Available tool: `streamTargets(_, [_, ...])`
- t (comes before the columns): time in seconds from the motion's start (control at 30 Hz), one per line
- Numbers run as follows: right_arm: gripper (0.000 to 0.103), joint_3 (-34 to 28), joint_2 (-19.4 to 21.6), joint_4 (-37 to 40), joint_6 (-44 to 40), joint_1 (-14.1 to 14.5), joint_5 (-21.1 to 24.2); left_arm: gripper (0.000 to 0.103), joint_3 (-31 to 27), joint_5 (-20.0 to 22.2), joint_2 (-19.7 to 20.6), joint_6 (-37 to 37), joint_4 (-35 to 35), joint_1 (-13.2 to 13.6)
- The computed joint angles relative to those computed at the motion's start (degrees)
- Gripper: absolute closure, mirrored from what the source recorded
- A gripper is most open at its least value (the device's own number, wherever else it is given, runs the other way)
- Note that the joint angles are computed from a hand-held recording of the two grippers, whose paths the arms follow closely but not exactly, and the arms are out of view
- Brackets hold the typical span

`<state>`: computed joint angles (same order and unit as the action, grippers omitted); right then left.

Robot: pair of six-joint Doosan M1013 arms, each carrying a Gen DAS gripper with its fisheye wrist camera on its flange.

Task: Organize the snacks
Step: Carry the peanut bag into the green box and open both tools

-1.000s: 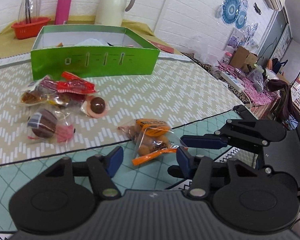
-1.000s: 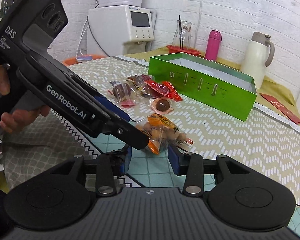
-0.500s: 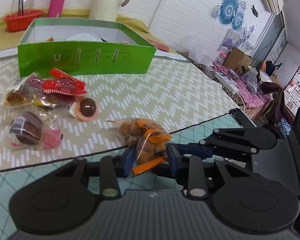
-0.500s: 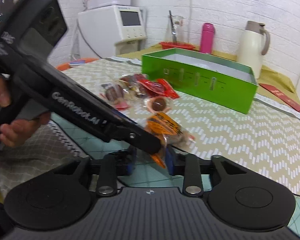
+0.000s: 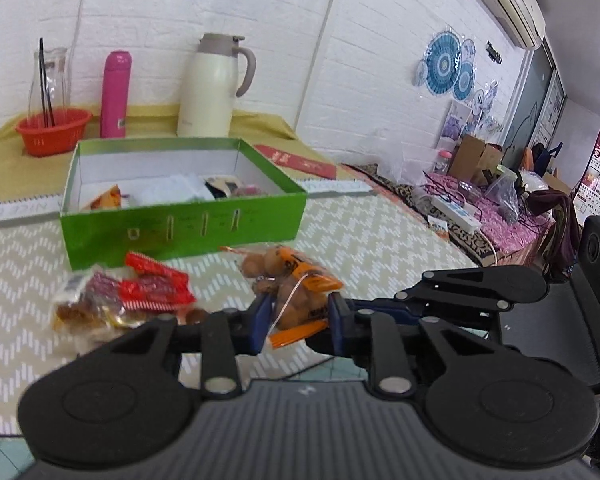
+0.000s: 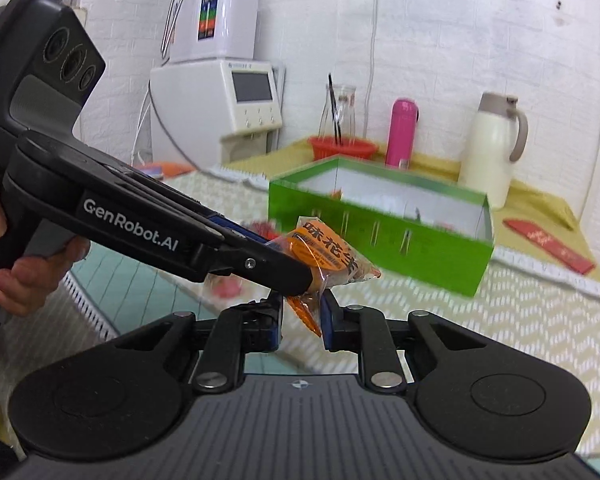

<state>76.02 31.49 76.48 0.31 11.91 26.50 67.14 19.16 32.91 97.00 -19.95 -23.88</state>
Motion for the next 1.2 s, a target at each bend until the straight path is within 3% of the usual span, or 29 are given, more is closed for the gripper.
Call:
streamTargets(0.23, [0.068,-6.6,3.3,5.5,-2.2,0.3,-0.1,0.080,-4.7,-2.5,1.7,-7.3,9.3,1.1])
streamTargets(0.4, [0.067,-14.1,7.4,0.5,7.0,0.7,1.6,0.080,-9.4,-0.6,4.1,-14.2,17.0,2.2])
streamTargets(0.5, [0.068,-18.8,10.1,-4.7,15.3,0.9,3.6,0.081,-12.2,1.1,5.9,-15.2,17.1,3.1])
streamTargets(0.63, [0.067,-23.5,13.0,-10.4,21.7,1.5,4.7,0.081,-15.5,3.6,8.2,-13.7,13.2,4.7])
streamTargets(0.97, [0.065,-35.0,19.7,-22.4,35.2,2.2,9.1,0.082,-21.7,8.5,12.5,-16.5,14.0,6.6])
streamTargets(1.03, [0.055,-36.3,20.5,-24.2,36.0,2.3,9.4,0.078,-22.4,9.4,13.0,-17.1,14.7,7.0])
streamTargets(1.07, [0.039,-35.9,20.5,-23.9,34.7,2.4,8.3,0.067,-22.1,9.3,13.0,-17.3,14.6,7.1])
streamTargets(1.1, [0.016,-35.1,20.2,-23.6,33.4,2.5,6.8,0.044,-21.4,8.6,12.7,-18.4,15.0,7.2])
streamTargets(1.13, [0.002,-33.6,19.7,-22.2,31.3,2.7,4.4,0.045,-19.8,6.3,12.0,-19.9,16.0,7.2])
streamTargets(1.2, [0.000,-32.1,19.1,-19.1,27.7,2.7,2.5,0.045,-18.7,4.8,11.5,-21.2,17.7,7.2])
